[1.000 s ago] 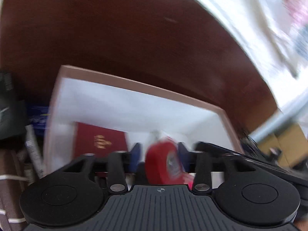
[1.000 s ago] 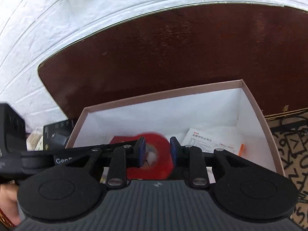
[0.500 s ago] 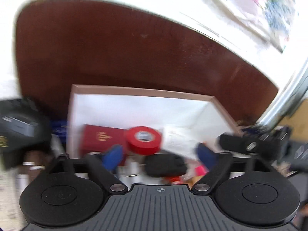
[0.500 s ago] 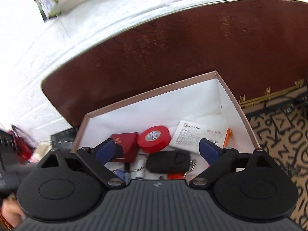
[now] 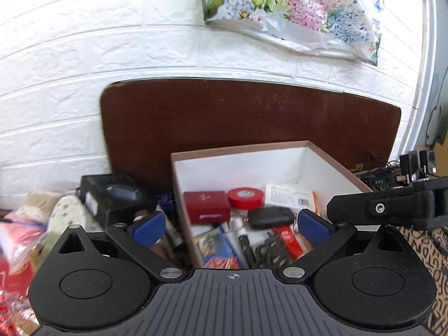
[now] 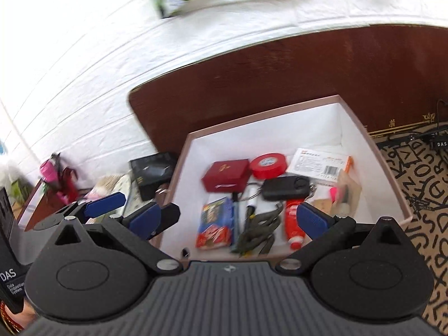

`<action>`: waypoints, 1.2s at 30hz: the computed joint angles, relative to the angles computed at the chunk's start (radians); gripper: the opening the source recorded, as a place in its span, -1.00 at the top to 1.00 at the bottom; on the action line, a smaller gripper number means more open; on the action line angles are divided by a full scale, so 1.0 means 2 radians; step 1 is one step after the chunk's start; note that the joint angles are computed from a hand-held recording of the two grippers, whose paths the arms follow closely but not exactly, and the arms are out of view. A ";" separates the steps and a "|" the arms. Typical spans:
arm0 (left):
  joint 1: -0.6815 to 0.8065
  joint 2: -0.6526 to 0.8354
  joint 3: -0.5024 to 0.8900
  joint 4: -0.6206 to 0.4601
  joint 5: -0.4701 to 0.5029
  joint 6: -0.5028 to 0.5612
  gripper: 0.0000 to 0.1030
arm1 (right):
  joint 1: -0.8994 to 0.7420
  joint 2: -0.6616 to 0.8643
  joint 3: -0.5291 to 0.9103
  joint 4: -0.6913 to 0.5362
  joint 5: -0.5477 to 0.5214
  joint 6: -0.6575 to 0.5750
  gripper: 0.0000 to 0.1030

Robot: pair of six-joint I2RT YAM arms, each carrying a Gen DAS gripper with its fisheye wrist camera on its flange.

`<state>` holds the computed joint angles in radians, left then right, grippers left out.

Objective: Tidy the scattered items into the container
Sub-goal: 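Move the left tool toward the bagged shoe insole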

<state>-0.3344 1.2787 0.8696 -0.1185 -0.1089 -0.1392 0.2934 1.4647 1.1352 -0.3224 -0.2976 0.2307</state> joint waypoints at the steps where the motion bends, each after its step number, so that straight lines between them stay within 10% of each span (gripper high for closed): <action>1: 0.001 -0.017 -0.011 -0.004 0.000 0.002 -1.00 | 0.009 -0.011 -0.008 -0.001 0.008 0.002 -0.99; 11: 0.081 -0.235 -0.160 -0.068 0.043 0.057 -1.00 | 0.119 -0.096 -0.097 0.037 0.078 0.036 -0.99; 19: 0.362 -0.392 -0.321 -0.177 0.222 0.140 -1.00 | 0.254 -0.079 -0.216 0.149 0.139 0.095 -0.99; 26: 0.594 -0.235 -0.318 -0.089 0.339 0.267 -1.00 | 0.314 0.039 -0.208 0.197 0.149 0.119 -0.99; 36: 0.621 -0.008 -0.223 0.066 0.340 0.235 -1.00 | 0.293 0.127 -0.159 0.256 0.143 0.091 -0.99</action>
<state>0.9073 1.2618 0.4236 0.0137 0.5708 0.3317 0.8797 1.7184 0.8171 0.1904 -0.0117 0.4136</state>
